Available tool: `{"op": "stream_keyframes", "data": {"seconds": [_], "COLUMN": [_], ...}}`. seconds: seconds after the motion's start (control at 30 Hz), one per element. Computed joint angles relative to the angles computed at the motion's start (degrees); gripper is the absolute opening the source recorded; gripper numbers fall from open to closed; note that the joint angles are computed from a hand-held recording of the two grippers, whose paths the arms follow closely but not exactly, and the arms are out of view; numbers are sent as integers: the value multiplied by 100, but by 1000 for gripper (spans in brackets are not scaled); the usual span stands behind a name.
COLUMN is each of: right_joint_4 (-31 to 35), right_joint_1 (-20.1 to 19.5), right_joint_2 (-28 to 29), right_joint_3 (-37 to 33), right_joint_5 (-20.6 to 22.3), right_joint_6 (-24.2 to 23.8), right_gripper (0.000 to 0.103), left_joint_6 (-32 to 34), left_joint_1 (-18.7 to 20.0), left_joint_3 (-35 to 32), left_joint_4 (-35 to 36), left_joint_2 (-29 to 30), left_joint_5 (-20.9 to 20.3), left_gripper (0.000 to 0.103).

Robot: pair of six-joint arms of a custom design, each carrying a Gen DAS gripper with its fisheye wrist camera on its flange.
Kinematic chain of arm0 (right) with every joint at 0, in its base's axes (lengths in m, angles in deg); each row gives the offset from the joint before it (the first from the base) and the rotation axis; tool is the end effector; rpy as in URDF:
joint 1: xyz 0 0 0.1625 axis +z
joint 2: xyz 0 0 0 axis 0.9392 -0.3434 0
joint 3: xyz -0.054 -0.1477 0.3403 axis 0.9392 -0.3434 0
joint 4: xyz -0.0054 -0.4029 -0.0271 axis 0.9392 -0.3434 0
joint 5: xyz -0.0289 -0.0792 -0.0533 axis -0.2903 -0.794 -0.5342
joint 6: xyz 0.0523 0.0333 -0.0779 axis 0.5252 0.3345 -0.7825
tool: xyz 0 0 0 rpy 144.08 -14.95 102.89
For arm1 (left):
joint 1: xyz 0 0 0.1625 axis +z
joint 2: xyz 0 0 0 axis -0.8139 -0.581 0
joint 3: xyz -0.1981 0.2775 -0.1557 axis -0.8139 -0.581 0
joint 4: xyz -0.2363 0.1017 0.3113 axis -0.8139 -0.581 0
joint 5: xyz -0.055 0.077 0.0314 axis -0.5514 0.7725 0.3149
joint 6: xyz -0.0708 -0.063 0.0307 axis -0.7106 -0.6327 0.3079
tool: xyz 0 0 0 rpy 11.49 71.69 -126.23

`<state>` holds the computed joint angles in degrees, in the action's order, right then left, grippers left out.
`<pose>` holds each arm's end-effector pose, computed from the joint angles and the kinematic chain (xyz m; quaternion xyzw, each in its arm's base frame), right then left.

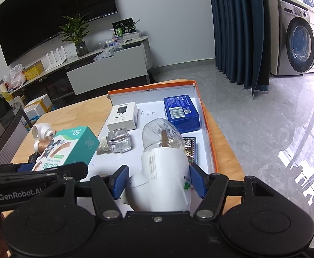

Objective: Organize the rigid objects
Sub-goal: 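Lower the bandage box and white heater into the box and open both tools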

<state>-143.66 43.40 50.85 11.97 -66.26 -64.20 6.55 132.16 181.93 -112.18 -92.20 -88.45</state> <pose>0.3093 -0.5554 -0.0679 0.0858 -0.8548 0.4212 0.2908 0.0381 -0.6136 0.2851 0.2725 0.8834 -0.3140 0.2164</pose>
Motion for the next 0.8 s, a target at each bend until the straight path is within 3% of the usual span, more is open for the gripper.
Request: {"op": "stream_keyframes", "data": {"seconds": [0.67,0.8], "right_joint_4": [339,57], "right_joint_1": [-92,-73], "right_joint_2": [-45,-13], "right_joint_3": [-3,0], "right_joint_5": [-34,-107], "right_joint_6": [222,146], "right_gripper": [76,80], "left_joint_6": [-51,-83], "left_joint_1": [11,13], "left_joint_3": [-89,-117], "left_joint_4": [92,160], "left_joint_2": [86,99], "left_joint_5": [83,89], "left_gripper": [72,72]}}
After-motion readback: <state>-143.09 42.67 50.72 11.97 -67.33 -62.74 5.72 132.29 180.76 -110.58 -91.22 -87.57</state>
